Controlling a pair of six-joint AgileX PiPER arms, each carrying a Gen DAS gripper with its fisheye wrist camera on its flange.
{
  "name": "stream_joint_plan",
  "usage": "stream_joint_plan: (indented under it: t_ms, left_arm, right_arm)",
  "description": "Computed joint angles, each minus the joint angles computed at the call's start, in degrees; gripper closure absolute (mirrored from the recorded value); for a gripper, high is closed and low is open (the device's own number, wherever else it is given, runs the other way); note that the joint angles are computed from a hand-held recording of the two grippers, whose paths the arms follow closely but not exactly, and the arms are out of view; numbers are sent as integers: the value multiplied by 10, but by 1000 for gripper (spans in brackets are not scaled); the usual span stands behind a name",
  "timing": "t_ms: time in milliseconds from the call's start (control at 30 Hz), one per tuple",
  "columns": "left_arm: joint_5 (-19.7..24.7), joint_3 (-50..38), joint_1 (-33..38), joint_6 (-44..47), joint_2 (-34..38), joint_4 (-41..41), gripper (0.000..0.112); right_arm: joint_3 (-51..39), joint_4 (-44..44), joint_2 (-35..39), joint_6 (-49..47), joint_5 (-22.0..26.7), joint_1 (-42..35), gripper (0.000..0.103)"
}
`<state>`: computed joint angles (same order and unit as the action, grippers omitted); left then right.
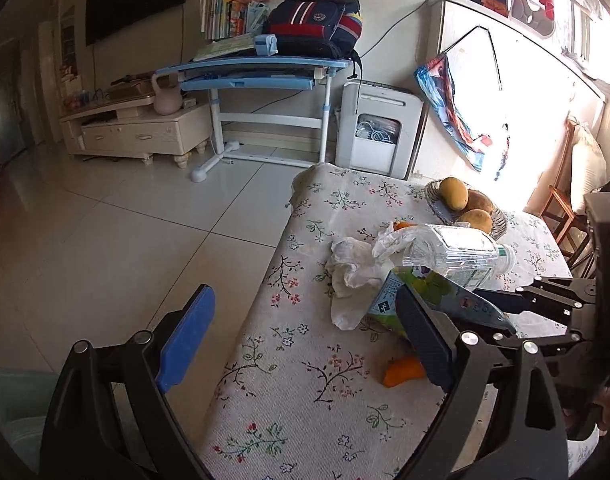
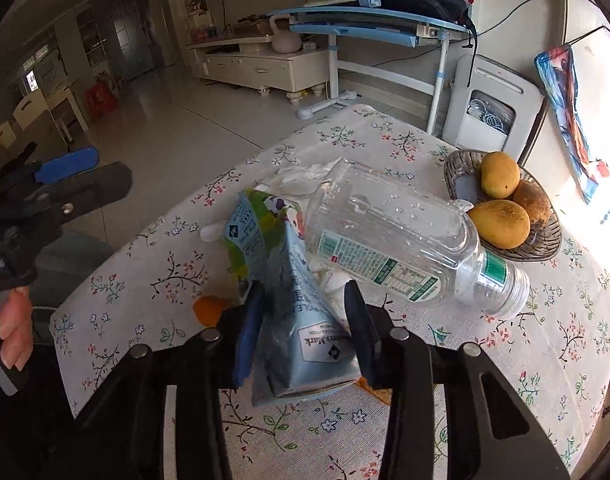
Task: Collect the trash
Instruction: 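Grasp the blue milk carton with the right gripper while the left gripper grasps a white tissue, then carry the milk carton and tissue toward the yellow basin with both grippers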
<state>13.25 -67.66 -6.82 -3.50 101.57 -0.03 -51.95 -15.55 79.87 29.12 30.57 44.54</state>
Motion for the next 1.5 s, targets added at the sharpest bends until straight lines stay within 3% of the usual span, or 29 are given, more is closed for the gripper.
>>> stream_joint_plan:
  t_ms: [167,267,367,467,533,567,600,633,700,800,1000,1200,1367,1500]
  left_arm:
    - [26,-83,6,0,83,-1,24]
    - [44,-131,3,74,124,-61,24]
    - [56,-167,-22,40,160,1,24]
    - [61,-194,-40,5,194,47,24]
    - [61,-210,-55,-41,212,101,24]
    - [61,-215,-58,-41,217,104,25]
    - [65,-223,-58,-21,221,86,35]
    - [76,-236,-57,19,229,45,57]
    - [113,-264,-56,62,246,-3,81]
    - [104,-243,-57,73,235,5,94]
    - [103,-140,-19,210,148,-141,100]
    - [129,-23,21,341,42,-253,100]
    - [115,87,31,380,-40,-298,100]
    - [85,157,-5,306,-81,-224,98]
  right_arm:
    - [54,-37,-106,61,64,71,79]
    - [99,-78,-172,154,114,139,79]
    - [132,-104,-218,249,155,201,79]
    - [161,-87,-237,259,142,193,79]
    - [170,-37,-246,208,111,141,78]
    - [171,-27,-245,195,106,127,73]
    - [174,-36,-246,205,105,125,66]
    - [177,-34,-247,204,101,119,64]
    - [178,-13,-245,179,87,101,58]
    - [181,-25,-232,195,76,105,47]
    - [177,-51,-216,216,86,140,51]
    - [172,-49,-227,215,106,160,51]
    - [175,-47,-236,218,111,159,51]
    - [184,-20,-240,196,100,135,51]
